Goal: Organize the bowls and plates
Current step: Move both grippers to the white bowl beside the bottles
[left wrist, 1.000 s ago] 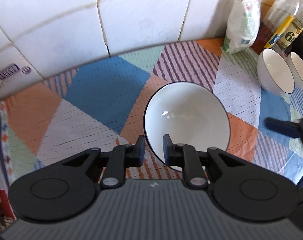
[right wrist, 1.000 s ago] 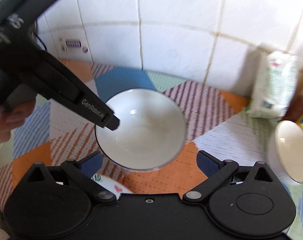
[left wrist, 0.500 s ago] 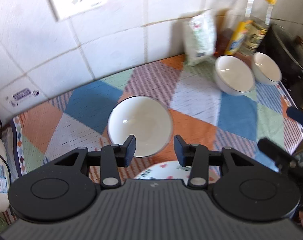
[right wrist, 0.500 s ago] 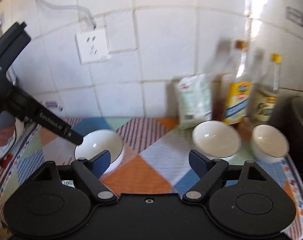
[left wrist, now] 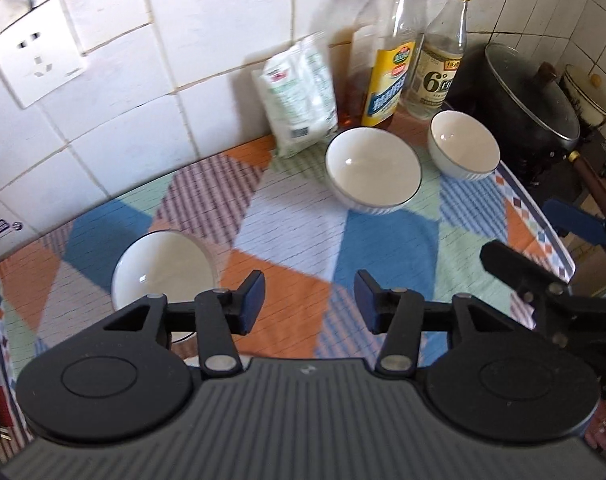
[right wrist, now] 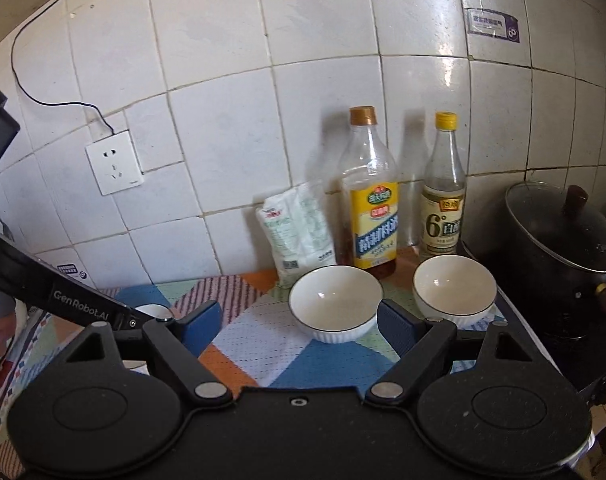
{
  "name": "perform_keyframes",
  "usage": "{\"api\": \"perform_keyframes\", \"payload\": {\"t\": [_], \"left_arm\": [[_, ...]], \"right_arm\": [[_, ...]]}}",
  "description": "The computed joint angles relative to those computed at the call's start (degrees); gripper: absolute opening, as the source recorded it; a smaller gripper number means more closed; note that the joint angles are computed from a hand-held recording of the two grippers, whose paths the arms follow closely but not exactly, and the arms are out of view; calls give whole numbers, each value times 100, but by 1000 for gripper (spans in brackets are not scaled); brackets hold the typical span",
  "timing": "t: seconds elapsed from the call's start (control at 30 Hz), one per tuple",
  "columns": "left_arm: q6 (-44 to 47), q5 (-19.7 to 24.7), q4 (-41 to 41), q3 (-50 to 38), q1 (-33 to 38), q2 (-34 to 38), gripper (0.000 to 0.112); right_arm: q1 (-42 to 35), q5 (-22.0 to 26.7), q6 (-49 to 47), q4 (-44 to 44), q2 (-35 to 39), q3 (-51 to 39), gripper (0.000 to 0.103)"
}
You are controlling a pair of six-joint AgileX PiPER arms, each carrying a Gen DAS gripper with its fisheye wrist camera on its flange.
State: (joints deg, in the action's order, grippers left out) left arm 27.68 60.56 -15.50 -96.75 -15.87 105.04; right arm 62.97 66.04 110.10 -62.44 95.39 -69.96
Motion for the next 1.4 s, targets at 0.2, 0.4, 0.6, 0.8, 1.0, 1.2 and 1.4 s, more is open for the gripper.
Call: {"api": "perform_keyframes", "payload": {"t": [0.2,0.4,0.6,0.8,1.0,1.2,1.4], "left_arm": [[-715,-610,309,-21,-537,225,51],[-1366,-1000,272,-19,-769,585,51],[-2220,-840,475,-533,-807,1198,47],[-2509,-1030,712,-631,-832,1346,47],[-2664,-1125,295,-1162,-807,1895,47],[-2952,-960,484,-1979,-1016,2486,47],[-3016,-1399,1057,-2112,-1282,2841,47]], "right_arm": [[-616,-812,-147,-68,-509,799,88],[-1546,-2148,-58,-293,-795,1502,88],[-2346,-3180,-469,-323,-299,1469,82],[-2955,-3708,-2581,558,141,969,81],[-3395,-4247,-2717,726,569,760,70],[-3604,-4229,-3342,1627,1101,383,53],[-3834,-4351,-3224,2170,1320,380,43]]}}
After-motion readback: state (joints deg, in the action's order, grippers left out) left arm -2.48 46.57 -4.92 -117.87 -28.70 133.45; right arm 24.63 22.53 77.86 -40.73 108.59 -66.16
